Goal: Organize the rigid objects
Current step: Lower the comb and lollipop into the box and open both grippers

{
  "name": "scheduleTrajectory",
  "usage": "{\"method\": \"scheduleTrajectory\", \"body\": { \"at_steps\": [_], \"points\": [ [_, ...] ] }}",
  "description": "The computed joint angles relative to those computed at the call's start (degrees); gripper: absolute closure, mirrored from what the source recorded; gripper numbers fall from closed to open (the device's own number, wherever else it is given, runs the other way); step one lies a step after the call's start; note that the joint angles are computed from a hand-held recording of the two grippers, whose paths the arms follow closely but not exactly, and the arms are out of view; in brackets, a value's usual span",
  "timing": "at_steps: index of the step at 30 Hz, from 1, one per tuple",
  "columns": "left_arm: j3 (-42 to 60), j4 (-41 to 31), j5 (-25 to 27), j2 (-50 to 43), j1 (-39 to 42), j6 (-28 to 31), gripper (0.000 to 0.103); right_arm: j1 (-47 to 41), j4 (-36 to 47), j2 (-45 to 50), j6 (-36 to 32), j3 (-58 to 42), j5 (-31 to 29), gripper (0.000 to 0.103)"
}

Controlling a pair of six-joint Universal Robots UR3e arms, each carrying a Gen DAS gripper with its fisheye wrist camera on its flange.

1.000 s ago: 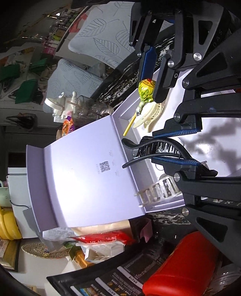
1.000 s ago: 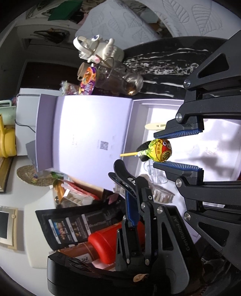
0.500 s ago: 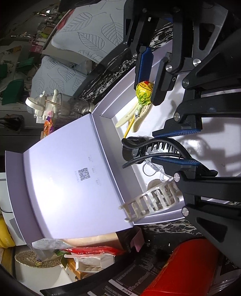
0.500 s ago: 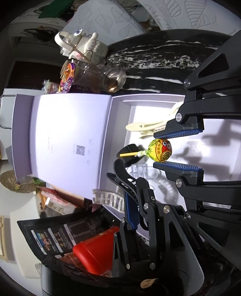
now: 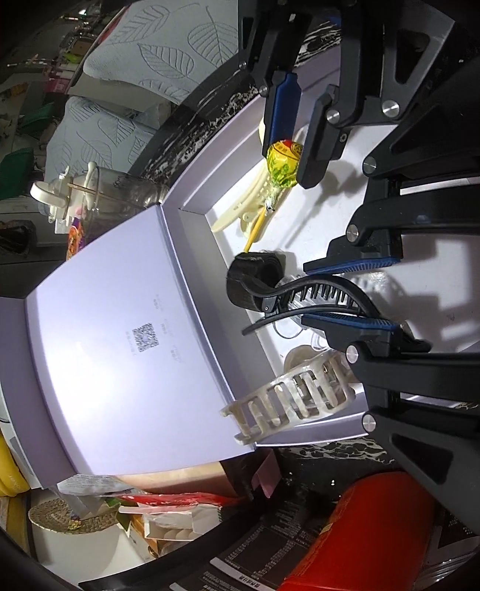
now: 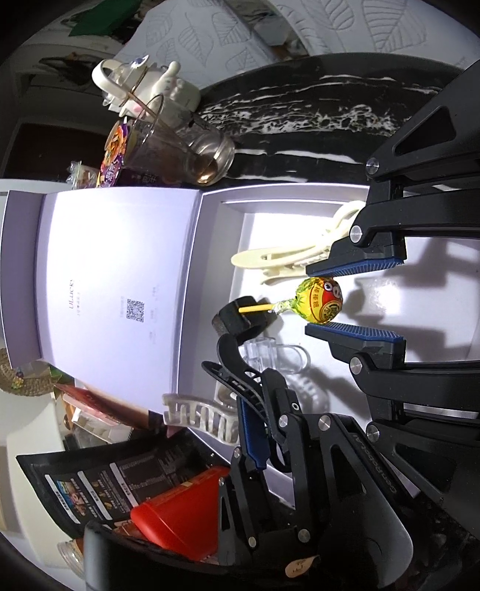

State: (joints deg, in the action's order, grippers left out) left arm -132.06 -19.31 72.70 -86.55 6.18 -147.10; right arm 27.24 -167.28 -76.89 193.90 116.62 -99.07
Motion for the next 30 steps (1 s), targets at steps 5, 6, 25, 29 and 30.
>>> {"method": "scheduleTrajectory", "body": {
  "at_steps": [5, 6, 25, 29, 30],
  "points": [
    [0.9, -1.1, 0.4, -0.8, -0.4, -0.1, 0.083, 0.3, 1.4, 1.1, 0.2, -1.2, -0.8, 0.079],
    [1.1, -1.3, 0.7, -1.0, -0.6, -0.2, 0.083, 0.4, 1.6, 1.3, 0.3, -1.4, -0.9, 0.079],
    [4.1, -10.9, -1.0, 2.2, 1.0, -0.7, 0.075, 0.4, 2.7, -1.0, 1.0, -0.9, -2.3, 0.072],
    [4.0, -12.4, -2.3, 4.8, 2.2, -0.3, 0.075, 1.0, 2.8, -2.2, 1.0, -0.7, -3.0, 0.072],
    [3.9, -12.8, -2.7, 5.6, 2.5, -0.1, 0.075, 1.3, 2.9, -2.6, 1.0, -0.7, -3.3, 0.072]
  ]
}}
